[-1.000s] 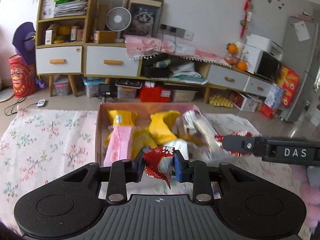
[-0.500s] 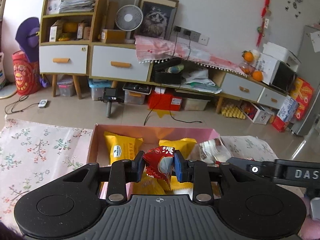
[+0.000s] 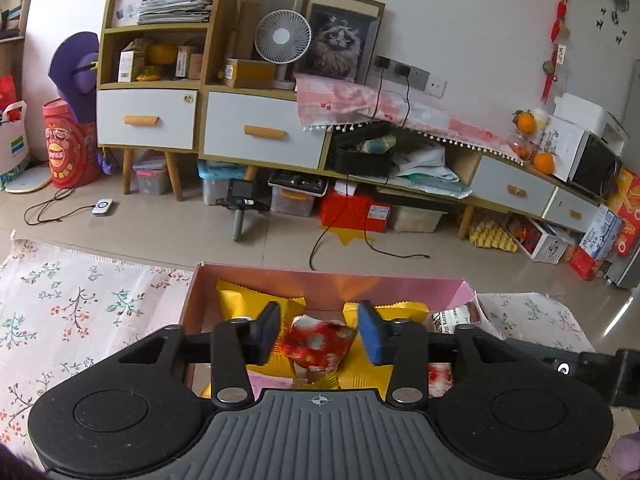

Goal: Organize snacks
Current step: 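Carry both red-and-white packets into the pink box and open both tools, then move both tools back over the remaining snacks on the tablecloth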

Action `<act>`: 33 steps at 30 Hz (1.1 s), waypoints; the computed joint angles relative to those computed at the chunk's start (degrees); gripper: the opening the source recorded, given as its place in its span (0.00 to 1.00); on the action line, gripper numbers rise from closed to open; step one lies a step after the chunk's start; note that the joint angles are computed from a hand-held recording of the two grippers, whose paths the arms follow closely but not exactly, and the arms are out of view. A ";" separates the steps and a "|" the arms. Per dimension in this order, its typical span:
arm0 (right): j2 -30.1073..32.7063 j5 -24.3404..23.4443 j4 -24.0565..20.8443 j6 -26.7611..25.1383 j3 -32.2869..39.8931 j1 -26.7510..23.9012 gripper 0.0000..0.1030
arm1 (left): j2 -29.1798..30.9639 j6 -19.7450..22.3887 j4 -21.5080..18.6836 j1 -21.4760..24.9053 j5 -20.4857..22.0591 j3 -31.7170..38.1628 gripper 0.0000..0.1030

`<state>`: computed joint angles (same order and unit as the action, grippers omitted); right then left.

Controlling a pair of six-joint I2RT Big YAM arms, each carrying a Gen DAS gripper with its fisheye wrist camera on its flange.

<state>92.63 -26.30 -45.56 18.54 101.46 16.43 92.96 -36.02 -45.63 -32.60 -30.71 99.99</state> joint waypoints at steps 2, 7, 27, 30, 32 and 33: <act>-0.01 0.21 -0.31 0.16 0.24 -0.11 0.56 | -0.11 0.34 -0.45 -0.25 -0.14 0.04 0.48; -0.95 1.32 -1.35 -0.59 -0.05 -0.22 0.62 | -0.88 0.27 -2.33 -0.89 0.44 0.05 0.55; -7.97 5.11 -5.15 -2.62 -4.91 -1.05 0.80 | -6.78 -2.22 -11.55 -6.96 -1.40 -3.02 0.76; -9.27 5.37 -5.66 -3.10 -6.12 -1.01 0.82 | -7.49 -2.89 -13.40 -8.08 -1.57 -3.27 0.80; -10.04 5.73 -6.22 -3.84 -6.70 -0.81 0.82 | -7.90 -3.77 -14.74 -8.74 -1.27 -3.37 0.81; -10.46 5.93 -6.44 -4.29 -7.04 -0.70 0.83 | -8.24 -4.25 -15.31 -9.05 -1.14 -3.61 0.83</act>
<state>82.17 -20.37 -52.00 14.24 94.42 15.73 84.73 -40.27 -60.94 -41.65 -31.85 96.39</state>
